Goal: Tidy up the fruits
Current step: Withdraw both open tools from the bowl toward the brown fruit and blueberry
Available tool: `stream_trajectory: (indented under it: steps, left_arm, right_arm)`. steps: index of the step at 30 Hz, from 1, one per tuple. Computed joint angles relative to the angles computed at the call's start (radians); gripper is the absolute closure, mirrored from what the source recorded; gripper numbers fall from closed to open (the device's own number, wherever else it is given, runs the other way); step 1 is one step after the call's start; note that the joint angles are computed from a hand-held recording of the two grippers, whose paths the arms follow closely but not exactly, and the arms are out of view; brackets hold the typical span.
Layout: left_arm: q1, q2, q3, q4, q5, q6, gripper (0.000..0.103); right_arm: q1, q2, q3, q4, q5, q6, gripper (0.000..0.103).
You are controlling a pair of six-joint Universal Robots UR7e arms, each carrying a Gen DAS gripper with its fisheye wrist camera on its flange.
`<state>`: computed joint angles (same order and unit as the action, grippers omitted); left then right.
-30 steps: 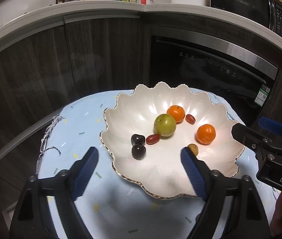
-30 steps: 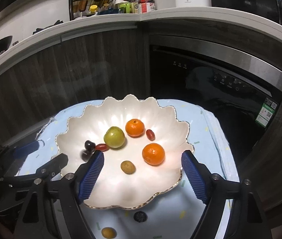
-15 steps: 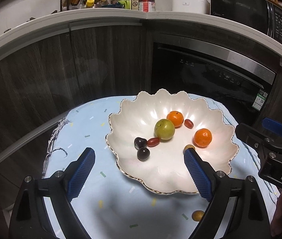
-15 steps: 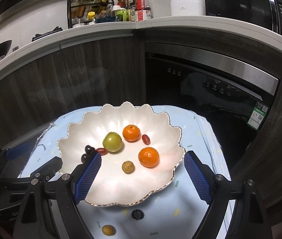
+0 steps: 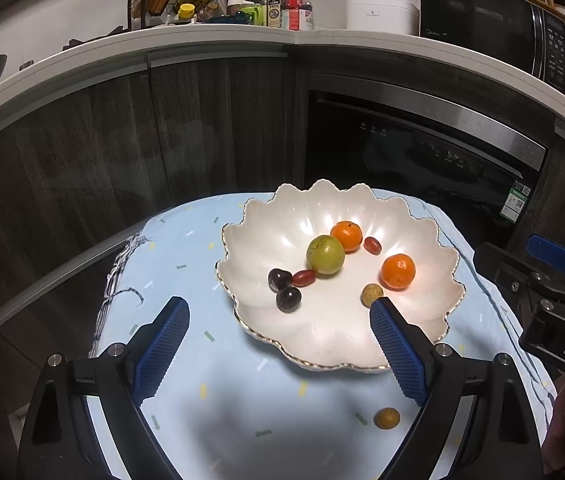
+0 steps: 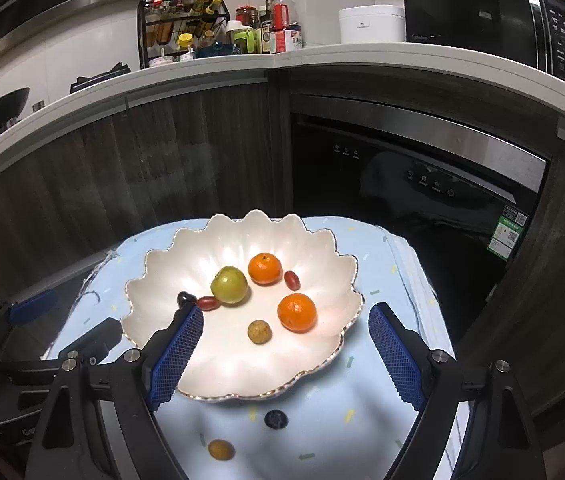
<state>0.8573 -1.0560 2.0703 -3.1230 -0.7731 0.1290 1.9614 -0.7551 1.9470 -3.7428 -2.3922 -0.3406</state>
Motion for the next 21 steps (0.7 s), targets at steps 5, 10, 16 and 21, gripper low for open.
stream_trajectory:
  steps: [5, 10, 16, 21]
  left_arm:
    - [-0.019, -0.009, 0.024, 0.005, 0.009, -0.027, 0.010]
    - [-0.041, -0.009, 0.043, -0.004, 0.029, -0.046, 0.010]
    - [-0.062, -0.009, 0.068, 0.003, 0.047, -0.088, 0.010]
    - [-0.073, -0.015, 0.094, 0.017, 0.050, -0.133, 0.010]
  right_arm:
    - [0.002, -0.011, 0.020, -0.017, -0.001, -0.009, 0.017]
    - [0.002, -0.027, 0.050, -0.038, -0.003, -0.015, 0.017]
    - [-0.006, -0.049, 0.086, -0.047, -0.003, -0.011, 0.017]
    - [-0.014, -0.063, 0.114, -0.057, 0.005, -0.026, 0.017]
